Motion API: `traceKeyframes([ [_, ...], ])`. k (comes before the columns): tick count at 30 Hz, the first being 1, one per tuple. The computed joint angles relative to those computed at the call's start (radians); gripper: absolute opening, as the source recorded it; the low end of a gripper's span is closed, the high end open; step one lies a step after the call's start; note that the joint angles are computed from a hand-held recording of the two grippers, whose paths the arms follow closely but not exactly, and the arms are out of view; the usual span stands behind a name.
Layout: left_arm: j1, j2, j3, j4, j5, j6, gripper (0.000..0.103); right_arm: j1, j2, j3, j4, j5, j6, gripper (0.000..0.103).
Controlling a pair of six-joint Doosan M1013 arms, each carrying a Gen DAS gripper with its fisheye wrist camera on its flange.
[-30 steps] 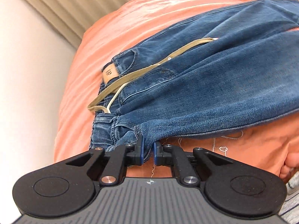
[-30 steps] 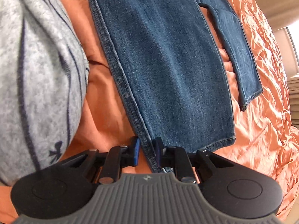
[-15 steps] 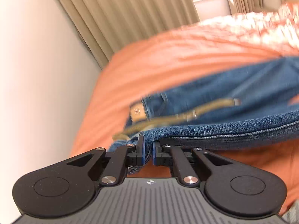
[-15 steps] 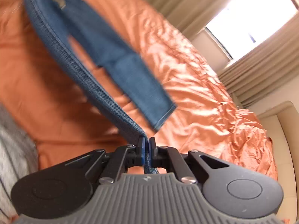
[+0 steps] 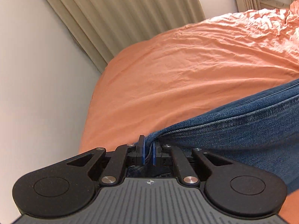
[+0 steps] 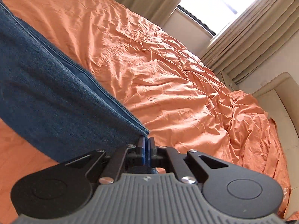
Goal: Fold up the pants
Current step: 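Lift the held leg with both grippers and lay it over the other leg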
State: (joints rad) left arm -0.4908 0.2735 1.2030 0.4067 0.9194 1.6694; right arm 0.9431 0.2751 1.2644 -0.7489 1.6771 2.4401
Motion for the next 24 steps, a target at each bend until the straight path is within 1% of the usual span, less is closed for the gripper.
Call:
traceKeyframes([
  [5,-0.01,0.124,-0.104,0.015,0.078,0.042,0.008,-0.129,0.056,0.002,0.075,-0.069,-0.092,0.0],
  [7,-0.011,0.17,-0.139,0.016,0.107,0.063,0.008,-0.164,0.078,0.006,0.109,-0.089,-0.132,0.0],
  [11,-0.007,0.233,-0.179,0.009,0.143,0.093,0.009,-0.22,0.11,0.023,0.174,-0.137,-0.178,0.0],
  [15,-0.004,0.27,-0.196,0.004,0.154,0.113,0.009,-0.241,0.132,0.037,0.206,-0.163,-0.205,0.0],
  [18,-0.001,0.271,-0.186,0.001,0.15,0.108,0.008,-0.241,0.128,0.046,0.207,-0.171,-0.2,0.0],
  [20,-0.001,0.25,-0.158,0.006,0.115,0.093,0.008,-0.229,0.116,0.049,0.191,-0.166,-0.179,0.0],
  [23,0.002,0.181,-0.09,0.005,0.011,0.062,0.008,-0.192,0.089,0.044,0.144,-0.147,-0.165,0.0],
  [24,0.005,0.161,-0.074,-0.004,-0.012,0.058,0.008,-0.182,0.081,0.043,0.129,-0.141,-0.155,0.0],
])
